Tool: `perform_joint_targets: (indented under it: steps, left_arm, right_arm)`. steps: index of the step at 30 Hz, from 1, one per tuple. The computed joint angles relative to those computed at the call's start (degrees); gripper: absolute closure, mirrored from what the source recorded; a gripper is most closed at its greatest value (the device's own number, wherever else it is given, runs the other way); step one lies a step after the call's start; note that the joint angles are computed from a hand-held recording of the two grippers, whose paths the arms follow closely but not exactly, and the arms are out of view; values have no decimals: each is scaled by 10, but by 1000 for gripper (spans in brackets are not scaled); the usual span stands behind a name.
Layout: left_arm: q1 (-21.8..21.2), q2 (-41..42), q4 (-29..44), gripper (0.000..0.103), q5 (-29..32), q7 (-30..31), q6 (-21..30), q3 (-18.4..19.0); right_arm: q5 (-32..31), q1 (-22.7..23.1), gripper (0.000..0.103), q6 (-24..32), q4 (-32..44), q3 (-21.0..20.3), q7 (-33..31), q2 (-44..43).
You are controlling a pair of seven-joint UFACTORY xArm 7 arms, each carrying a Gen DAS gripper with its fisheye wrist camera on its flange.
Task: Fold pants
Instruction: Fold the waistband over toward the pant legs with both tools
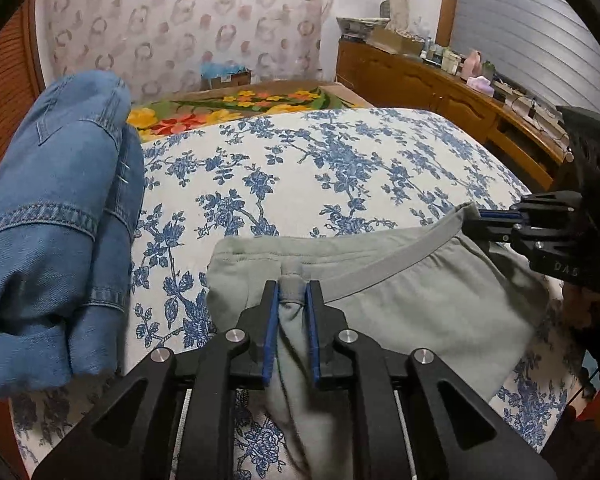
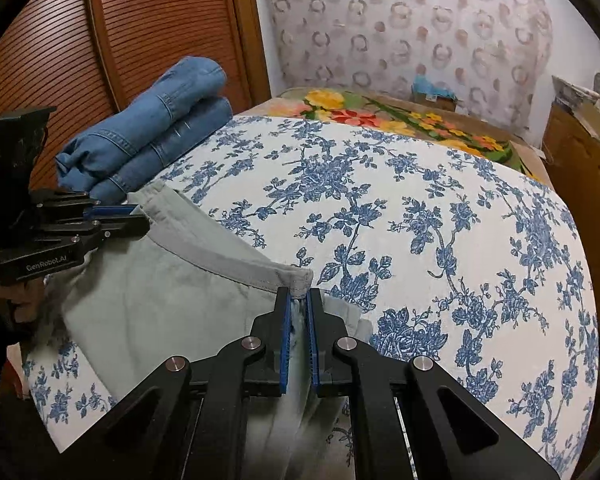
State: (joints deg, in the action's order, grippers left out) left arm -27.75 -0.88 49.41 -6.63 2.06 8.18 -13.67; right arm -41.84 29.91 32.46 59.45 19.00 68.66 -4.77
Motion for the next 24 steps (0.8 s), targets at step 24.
perform_joint_targets:
  steps: [24]
  left_arm:
    - [3, 11, 7, 84, 0, 2, 6, -1]
  right_arm:
    - [29, -5, 90, 24, -6, 10, 4, -31]
